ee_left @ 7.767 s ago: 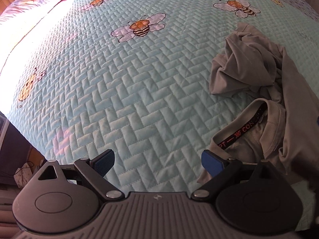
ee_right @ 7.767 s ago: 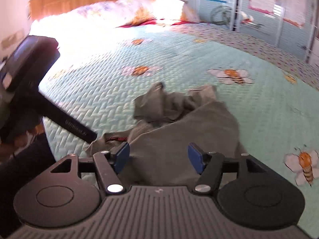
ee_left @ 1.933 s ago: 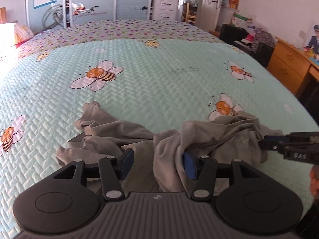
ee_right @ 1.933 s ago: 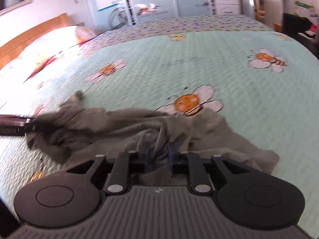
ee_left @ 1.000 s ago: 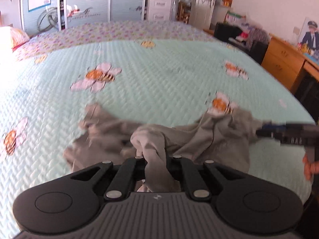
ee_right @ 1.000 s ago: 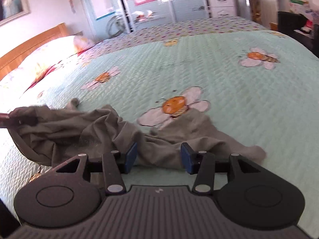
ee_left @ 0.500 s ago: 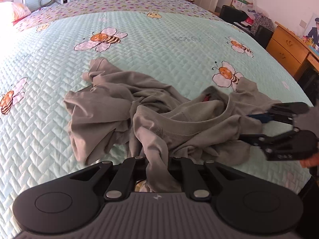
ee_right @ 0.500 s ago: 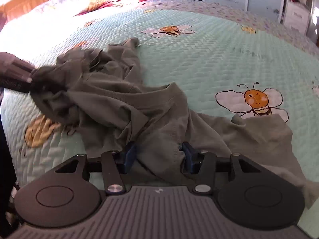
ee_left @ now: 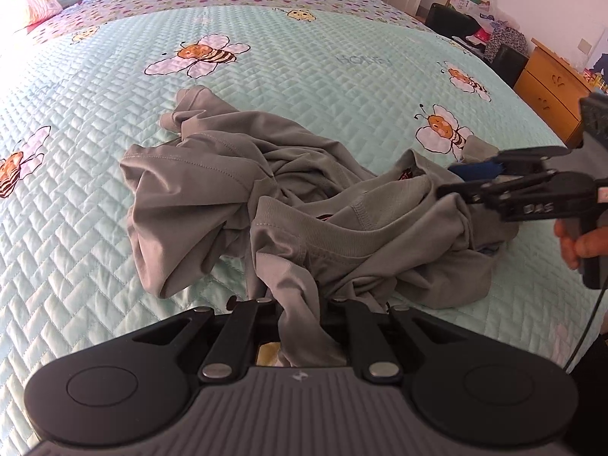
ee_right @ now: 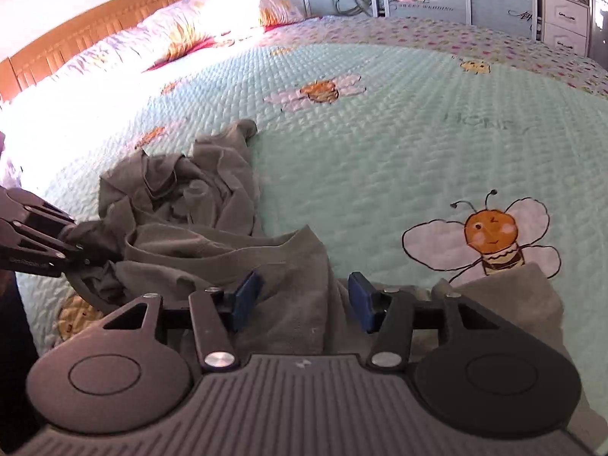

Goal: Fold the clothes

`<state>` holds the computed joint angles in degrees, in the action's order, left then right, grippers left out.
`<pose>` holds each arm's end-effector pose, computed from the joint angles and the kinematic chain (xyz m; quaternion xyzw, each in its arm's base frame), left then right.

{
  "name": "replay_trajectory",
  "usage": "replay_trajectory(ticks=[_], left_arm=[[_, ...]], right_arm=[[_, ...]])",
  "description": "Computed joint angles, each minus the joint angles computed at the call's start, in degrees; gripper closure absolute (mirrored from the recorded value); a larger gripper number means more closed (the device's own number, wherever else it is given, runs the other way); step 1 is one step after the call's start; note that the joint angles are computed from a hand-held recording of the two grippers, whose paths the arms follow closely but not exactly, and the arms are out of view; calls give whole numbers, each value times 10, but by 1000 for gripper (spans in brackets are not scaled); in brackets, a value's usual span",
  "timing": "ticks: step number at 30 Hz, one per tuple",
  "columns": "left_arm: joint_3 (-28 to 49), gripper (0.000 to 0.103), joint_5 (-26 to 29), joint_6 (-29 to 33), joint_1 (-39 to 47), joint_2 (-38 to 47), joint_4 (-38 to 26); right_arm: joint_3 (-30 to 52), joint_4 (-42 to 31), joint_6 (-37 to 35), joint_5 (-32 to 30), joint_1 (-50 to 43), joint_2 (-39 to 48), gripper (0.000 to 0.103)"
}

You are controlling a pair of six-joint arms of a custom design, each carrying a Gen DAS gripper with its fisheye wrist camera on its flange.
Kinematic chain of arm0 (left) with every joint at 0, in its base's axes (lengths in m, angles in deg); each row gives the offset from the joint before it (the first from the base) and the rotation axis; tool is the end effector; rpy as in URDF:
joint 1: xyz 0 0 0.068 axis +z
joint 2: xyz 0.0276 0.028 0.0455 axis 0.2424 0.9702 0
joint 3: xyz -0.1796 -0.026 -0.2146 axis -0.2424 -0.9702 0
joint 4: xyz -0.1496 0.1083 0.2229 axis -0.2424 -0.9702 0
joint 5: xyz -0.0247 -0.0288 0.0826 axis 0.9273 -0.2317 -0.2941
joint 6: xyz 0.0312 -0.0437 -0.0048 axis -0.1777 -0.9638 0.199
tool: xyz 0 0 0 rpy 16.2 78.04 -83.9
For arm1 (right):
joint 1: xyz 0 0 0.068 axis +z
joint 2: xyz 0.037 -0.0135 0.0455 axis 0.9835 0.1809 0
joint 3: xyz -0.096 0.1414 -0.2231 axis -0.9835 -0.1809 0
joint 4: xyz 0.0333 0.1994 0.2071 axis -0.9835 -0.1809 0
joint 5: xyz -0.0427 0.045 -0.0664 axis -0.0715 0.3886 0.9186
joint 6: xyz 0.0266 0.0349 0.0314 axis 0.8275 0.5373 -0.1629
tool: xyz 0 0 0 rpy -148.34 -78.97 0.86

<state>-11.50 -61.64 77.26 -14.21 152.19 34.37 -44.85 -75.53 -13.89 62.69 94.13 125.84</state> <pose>0.3083 -0.1770 0.1258 0.3345 0.8876 -0.1839 0.2577 0.2241 0.0601 0.1226 -0.0199 0.9164 0.1192 0.3816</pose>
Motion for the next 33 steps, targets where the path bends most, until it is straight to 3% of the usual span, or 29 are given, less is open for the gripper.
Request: replay_trajectory(ticks=[1, 4, 8, 11, 14, 16, 18, 19, 24, 26, 29, 33], left_arm=[[0, 95, -2, -1, -1, -1, -1], [-4, 95, -15, -3, -8, -10, 0], [-32, 96, -39, -22, -17, -51, 27], [-49, 96, -44, -35, -26, -104, 33], [-54, 97, -75, -39, -53, -190, 25], [-47, 97, -80, -40, -62, -262, 17], [-24, 97, -74, -48, -61, -317, 2], [-7, 97, -71, -48, -60, -332, -10], [53, 97, -105, -46, -70, -379, -77], [61, 97, -111, -36, -76, -388, -99], [92, 97, -97, -19, -83, -363, -111], [151, 97, -96, -16, -102, -323, -137]], right_arm=[[1, 13, 6, -3, 4, 16, 71], [-25, 36, 24, 41, 46, -11, 92], [-61, -33, 74, 194, 151, -152, 95], [-57, -166, 130, 324, 234, -300, 96], [-8, -281, 152, 448, 320, -379, 98], [45, -323, 129, 560, 406, -370, 98], [93, -318, 35, 690, 502, -290, 98], [116, -307, -16, 726, 531, -259, 98], [143, -265, 1, 640, 496, -240, 99], [146, -286, 63, 644, 475, -276, 99], [166, -324, 94, 650, 433, -313, 99], [210, -341, 56, 653, 388, -339, 99]])
